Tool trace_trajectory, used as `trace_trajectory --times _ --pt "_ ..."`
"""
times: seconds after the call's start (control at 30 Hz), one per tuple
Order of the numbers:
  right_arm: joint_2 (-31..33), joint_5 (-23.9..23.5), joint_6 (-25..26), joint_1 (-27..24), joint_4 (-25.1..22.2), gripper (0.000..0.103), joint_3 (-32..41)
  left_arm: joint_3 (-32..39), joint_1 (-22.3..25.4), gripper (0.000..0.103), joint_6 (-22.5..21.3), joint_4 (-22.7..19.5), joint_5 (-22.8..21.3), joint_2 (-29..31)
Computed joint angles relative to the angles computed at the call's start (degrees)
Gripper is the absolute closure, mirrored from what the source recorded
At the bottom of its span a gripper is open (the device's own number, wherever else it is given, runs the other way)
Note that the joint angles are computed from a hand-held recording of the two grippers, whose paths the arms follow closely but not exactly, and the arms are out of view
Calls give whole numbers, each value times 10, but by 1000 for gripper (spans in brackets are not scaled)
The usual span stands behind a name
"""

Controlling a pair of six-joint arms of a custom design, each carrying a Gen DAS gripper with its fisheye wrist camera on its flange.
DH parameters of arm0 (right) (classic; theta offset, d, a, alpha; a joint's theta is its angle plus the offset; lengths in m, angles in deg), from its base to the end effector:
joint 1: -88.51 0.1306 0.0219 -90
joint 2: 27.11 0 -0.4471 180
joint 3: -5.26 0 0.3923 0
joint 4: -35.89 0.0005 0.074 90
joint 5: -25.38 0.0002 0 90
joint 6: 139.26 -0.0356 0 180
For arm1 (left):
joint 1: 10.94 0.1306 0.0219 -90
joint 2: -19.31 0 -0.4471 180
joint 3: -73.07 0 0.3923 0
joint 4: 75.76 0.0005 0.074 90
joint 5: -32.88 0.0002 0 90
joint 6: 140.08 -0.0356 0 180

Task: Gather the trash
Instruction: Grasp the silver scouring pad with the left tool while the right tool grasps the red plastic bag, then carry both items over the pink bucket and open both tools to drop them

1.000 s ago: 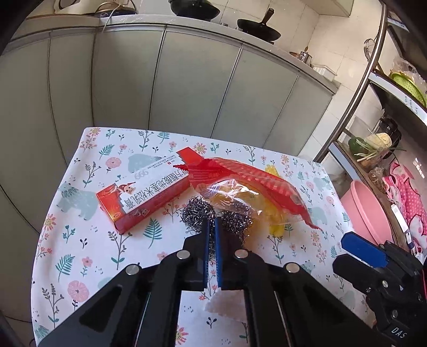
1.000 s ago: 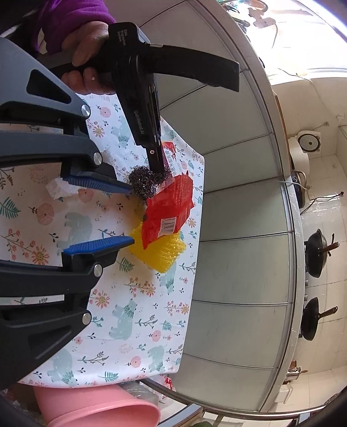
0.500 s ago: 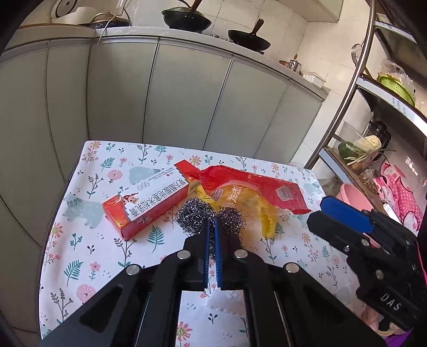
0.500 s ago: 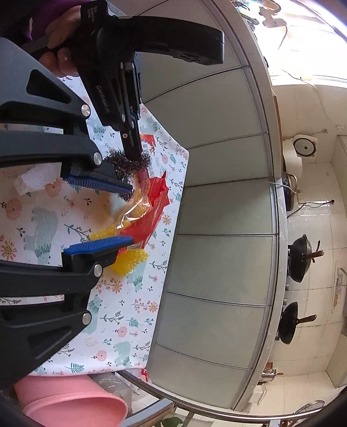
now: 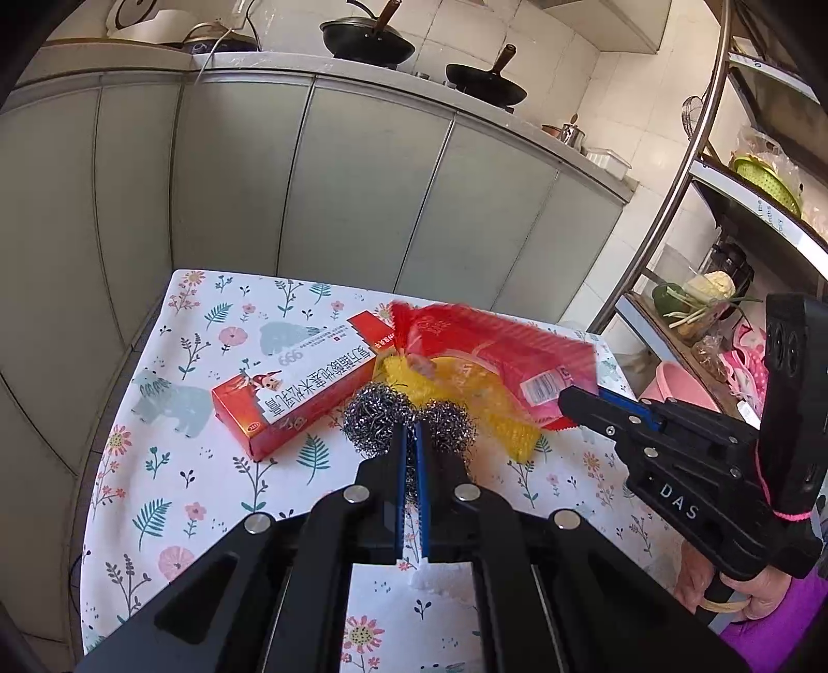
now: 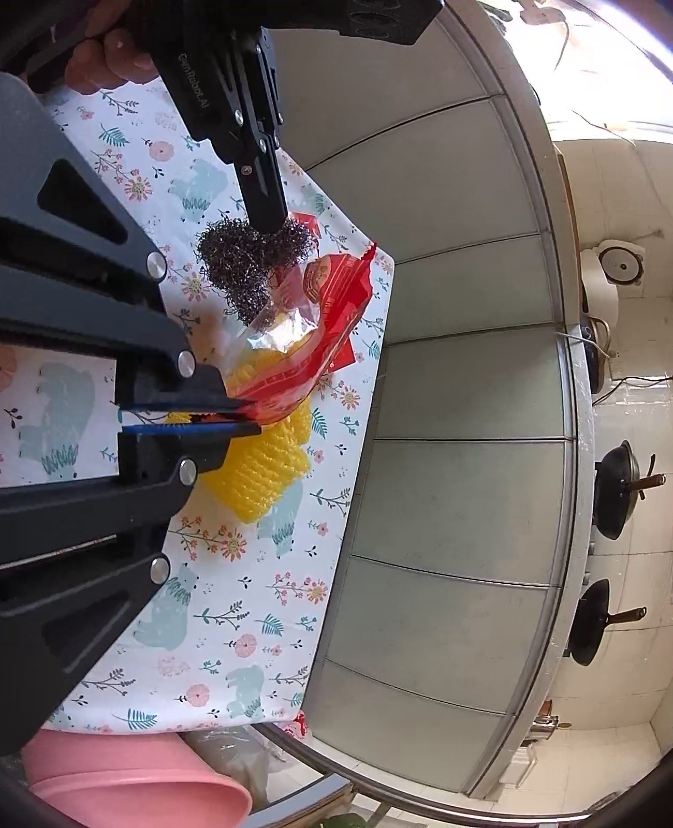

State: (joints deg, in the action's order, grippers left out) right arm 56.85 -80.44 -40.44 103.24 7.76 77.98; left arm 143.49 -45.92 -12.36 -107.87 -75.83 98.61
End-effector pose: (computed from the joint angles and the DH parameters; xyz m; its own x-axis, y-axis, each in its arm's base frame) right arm 0.4263 0.1216 0.4299 -0.5375 -0.2938 -0.7904 -0.5372 0.8418 0.0523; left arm 0.3403 -0.2248 0.4386 -0.6359 -0.2623 -0.7258 -0.0562 0.9537 -0.2954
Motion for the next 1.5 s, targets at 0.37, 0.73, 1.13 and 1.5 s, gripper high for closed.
trace_trajectory --times 0.37,0.73,1.13,1.5 --pt "-58 -56 -46 -45 0 101 -13 6 -18 100 1 -12 -35 -29" --pt "-103 -91 -90 -129 11 101 -24 51 -65 100 -24 -15 -65 -27" --pt "-135 -115 -113 -259 26 101 -48 147 -124 100 -82 12 -57 51" --pt "-128 -113 -119 -359 39 101 -60 250 -159 100 -145 48 7 164"
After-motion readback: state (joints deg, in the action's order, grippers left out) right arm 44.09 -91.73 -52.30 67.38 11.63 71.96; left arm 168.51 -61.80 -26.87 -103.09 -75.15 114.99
